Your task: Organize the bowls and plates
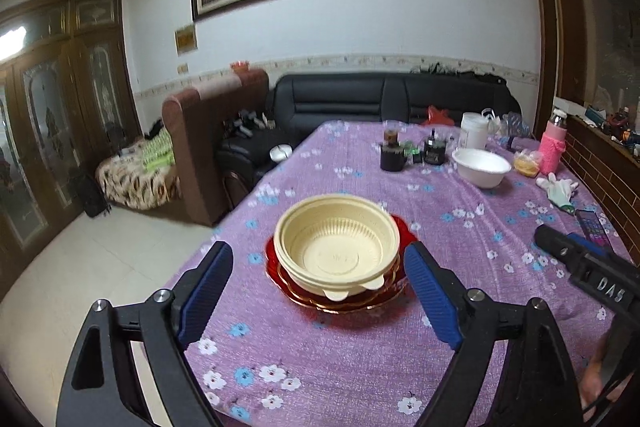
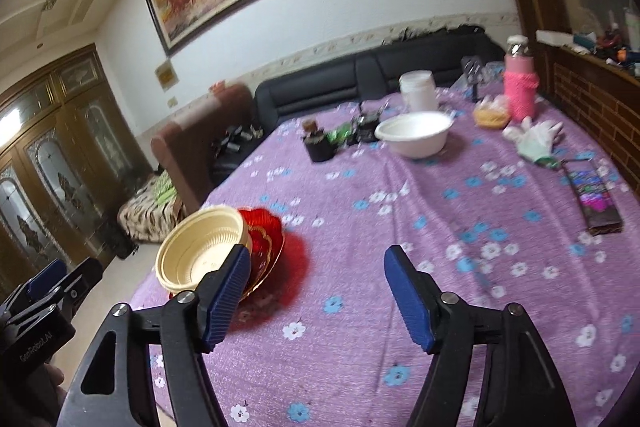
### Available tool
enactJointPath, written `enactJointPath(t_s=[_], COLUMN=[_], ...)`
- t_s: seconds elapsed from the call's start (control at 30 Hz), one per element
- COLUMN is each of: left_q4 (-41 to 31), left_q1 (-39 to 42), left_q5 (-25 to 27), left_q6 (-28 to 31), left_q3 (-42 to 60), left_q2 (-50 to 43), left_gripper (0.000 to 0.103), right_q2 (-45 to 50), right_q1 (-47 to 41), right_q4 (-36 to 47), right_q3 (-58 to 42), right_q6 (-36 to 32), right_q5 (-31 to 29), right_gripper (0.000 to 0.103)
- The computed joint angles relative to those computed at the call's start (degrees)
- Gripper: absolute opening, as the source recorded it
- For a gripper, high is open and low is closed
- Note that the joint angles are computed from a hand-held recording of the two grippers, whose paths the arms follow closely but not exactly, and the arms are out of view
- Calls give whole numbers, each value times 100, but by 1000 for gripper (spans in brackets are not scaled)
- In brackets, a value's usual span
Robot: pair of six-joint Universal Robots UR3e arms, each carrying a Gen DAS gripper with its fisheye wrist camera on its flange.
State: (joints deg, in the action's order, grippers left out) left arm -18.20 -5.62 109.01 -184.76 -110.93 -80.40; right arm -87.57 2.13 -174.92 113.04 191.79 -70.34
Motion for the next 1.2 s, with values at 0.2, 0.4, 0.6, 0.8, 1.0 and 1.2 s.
enactJointPath(t_s=[0.2,0.4,0.6,0.8,1.0,1.2], left_q4=[386,354,350,287,155,69], left_q1=[-337,-373,-430,-396,-325,-195], left_q5=[420,405,410,352,217,41], left_q6=[195,215,181,171,144,136], left_q3=[-231,-240,-151,-103,-35,47], left_q2=[281,453,474,547,593,522], left_gripper=[92,93,93,93,93,93], right_q2=[-576,-979,-1304,-1354,-1269,-1184], right_q1=[-116,-421,-748,-358,-183,-679], right_q4=[-323,-184,123,10,-229,275], right_q3=[362,484,484,343,288,156], right_q6=[236,328,237,52,187,484], right_q5=[-434,-171,550,-49,-359,579], right_gripper=[86,87,87,87,87,87])
